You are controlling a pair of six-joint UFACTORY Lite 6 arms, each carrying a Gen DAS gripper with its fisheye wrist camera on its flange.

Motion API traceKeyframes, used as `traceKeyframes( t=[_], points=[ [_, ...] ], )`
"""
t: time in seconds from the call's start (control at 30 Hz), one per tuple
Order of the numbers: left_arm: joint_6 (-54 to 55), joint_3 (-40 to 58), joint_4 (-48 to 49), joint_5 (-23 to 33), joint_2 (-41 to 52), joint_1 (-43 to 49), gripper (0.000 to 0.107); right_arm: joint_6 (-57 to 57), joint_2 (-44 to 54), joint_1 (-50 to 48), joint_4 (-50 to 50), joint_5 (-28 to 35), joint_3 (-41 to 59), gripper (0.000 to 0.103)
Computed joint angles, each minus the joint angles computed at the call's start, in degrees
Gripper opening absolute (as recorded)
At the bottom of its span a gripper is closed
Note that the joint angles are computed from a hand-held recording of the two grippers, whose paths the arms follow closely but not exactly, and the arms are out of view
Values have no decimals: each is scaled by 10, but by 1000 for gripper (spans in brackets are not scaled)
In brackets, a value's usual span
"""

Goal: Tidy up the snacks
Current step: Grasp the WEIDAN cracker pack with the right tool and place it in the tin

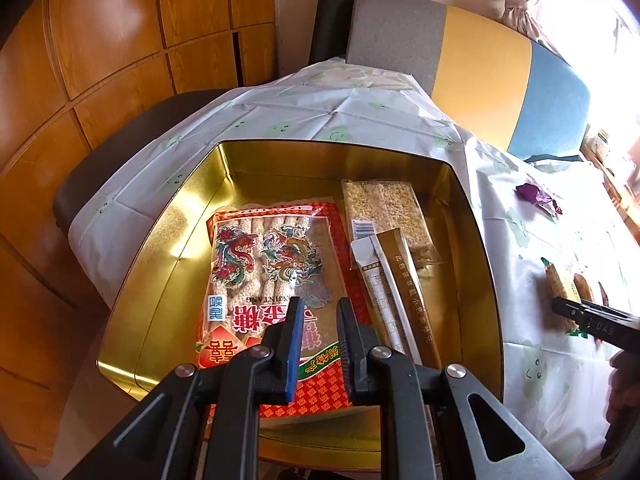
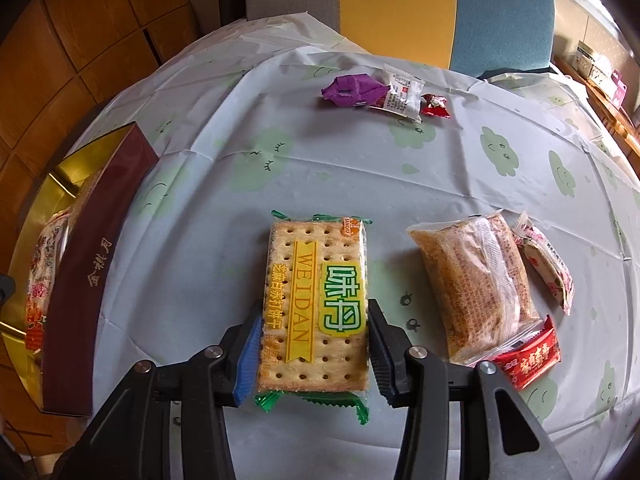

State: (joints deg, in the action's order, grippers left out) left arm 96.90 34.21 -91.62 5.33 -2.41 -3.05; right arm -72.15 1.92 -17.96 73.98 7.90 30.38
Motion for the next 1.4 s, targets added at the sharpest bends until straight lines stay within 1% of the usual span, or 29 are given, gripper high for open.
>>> traceKeyframes(
  t=[0.1, 0.17, 0.23, 0.33, 0.4, 0.5, 0.6, 0.77, 0.83, 0.93, 0.97, 1.03, 1.1, 1.2, 1.27, 1.4],
  points=[
    [45, -2, -43, 1, 3, 8, 17, 74, -21, 18, -44, 26, 4, 48],
    [44, 0, -43, 4, 9, 13, 17, 129, -37, 33, -74, 54, 12, 48],
    [67, -1, -64, 9, 11, 20, 17, 173, -52, 56, -95, 74, 24, 48],
    [111, -2, -105, 13, 13, 32, 17, 229, -66, 105, -110, 89, 46, 48],
    [112, 0, -104, 17, 16, 41, 17, 261, -58, 138, -113, 93, 69, 48],
    [121, 2, -112, 22, 18, 55, 17, 304, -30, 180, -120, 95, 114, 48],
    [144, 4, -134, 24, 21, 65, 17, 366, 8, 215, -155, 87, 168, 48],
    [139, 8, -125, 30, 28, 73, 17, 453, 99, 251, -206, 86, 277, 48],
    [145, 9, -130, 30, 31, 73, 17, 516, 144, 265, -261, 86, 325, 50],
    [171, 11, -156, 29, 37, 74, 17, 597, 180, 283, -351, 82, 357, 50],
    [171, 11, -156, 29, 37, 74, 17, 596, 182, 287, -352, 81, 357, 50],
    [166, 12, -151, 30, 38, 75, 17, 556, 175, 295, -325, 78, 341, 51],
    [166, 11, -150, 29, 37, 75, 17, 569, 167, 303, -351, 64, 327, 51],
    [162, 7, -147, 29, 29, 74, 17, 558, 138, 311, -349, 47, 293, 51],
    [162, 6, -146, 27, 25, 71, 17, 582, 111, 319, -378, 30, 266, 51],
    [143, -1, -128, 21, 14, 59, 17, 694, 66, 331, -502, 5, 223, 51]
  ],
)
